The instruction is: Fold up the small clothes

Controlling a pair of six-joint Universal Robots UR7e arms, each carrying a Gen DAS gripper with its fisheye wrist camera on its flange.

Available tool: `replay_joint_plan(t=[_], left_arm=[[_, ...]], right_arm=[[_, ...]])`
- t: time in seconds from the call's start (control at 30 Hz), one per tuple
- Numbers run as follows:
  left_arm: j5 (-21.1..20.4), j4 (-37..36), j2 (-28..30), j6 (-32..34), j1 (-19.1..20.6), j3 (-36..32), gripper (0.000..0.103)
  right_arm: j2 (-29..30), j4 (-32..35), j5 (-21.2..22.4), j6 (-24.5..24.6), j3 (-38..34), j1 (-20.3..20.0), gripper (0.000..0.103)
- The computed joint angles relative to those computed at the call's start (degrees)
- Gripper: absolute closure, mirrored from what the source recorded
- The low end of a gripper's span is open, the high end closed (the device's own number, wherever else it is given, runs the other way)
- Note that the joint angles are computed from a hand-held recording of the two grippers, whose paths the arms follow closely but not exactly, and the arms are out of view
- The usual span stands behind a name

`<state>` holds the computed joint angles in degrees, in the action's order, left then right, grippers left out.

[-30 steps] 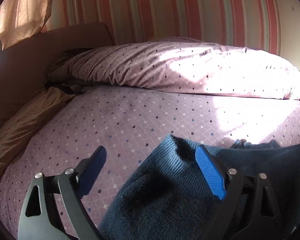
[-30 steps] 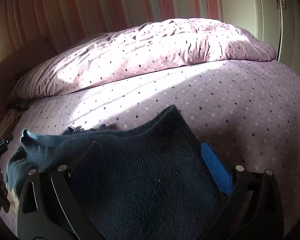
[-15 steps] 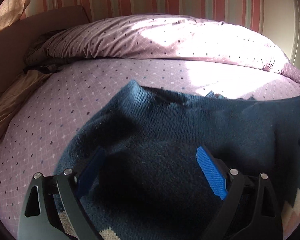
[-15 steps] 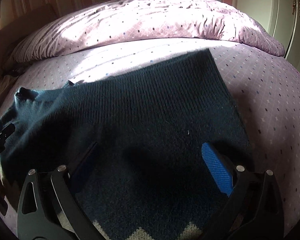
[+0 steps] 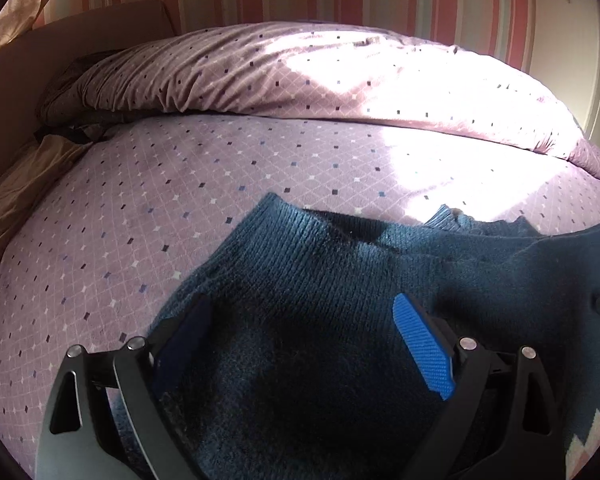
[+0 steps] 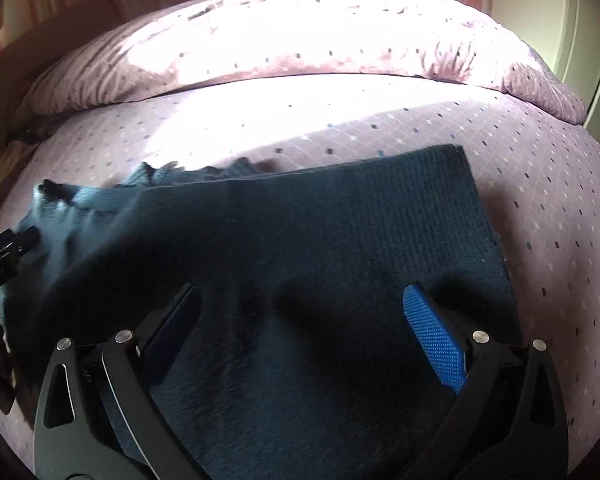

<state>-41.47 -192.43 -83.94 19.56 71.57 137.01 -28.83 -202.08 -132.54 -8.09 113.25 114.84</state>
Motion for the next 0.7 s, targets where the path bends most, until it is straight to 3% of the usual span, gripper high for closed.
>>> replay_joint_plan(t=[0.2, 0.37, 0.53, 0.7], left_arm=[[0.06, 5.33, -14.37, 0.79, -5.32, 5.84, 0.010], [2.64, 11.90, -27.39, 1.20, -8.91, 8.44, 0.010], [3.33, 13.01, -30.54, 4.90, -5.21, 7.86, 0.009], [-1.85, 10.92, -28.35, 8.62, 2.28, 5.90, 0.009]], right_arm=[[3.29, -2.63, 4.61, 2.49, 1.69, 7.05, 0.003], [8.50, -1.09, 3.70, 4.71, -1.52, 11.34, 0.003], [13.32, 6.05, 0.06, 6.28, -8.65, 12.51, 0.003], [16.51, 13.16, -3.52, 7.81, -16.89, 11.01, 0.003]])
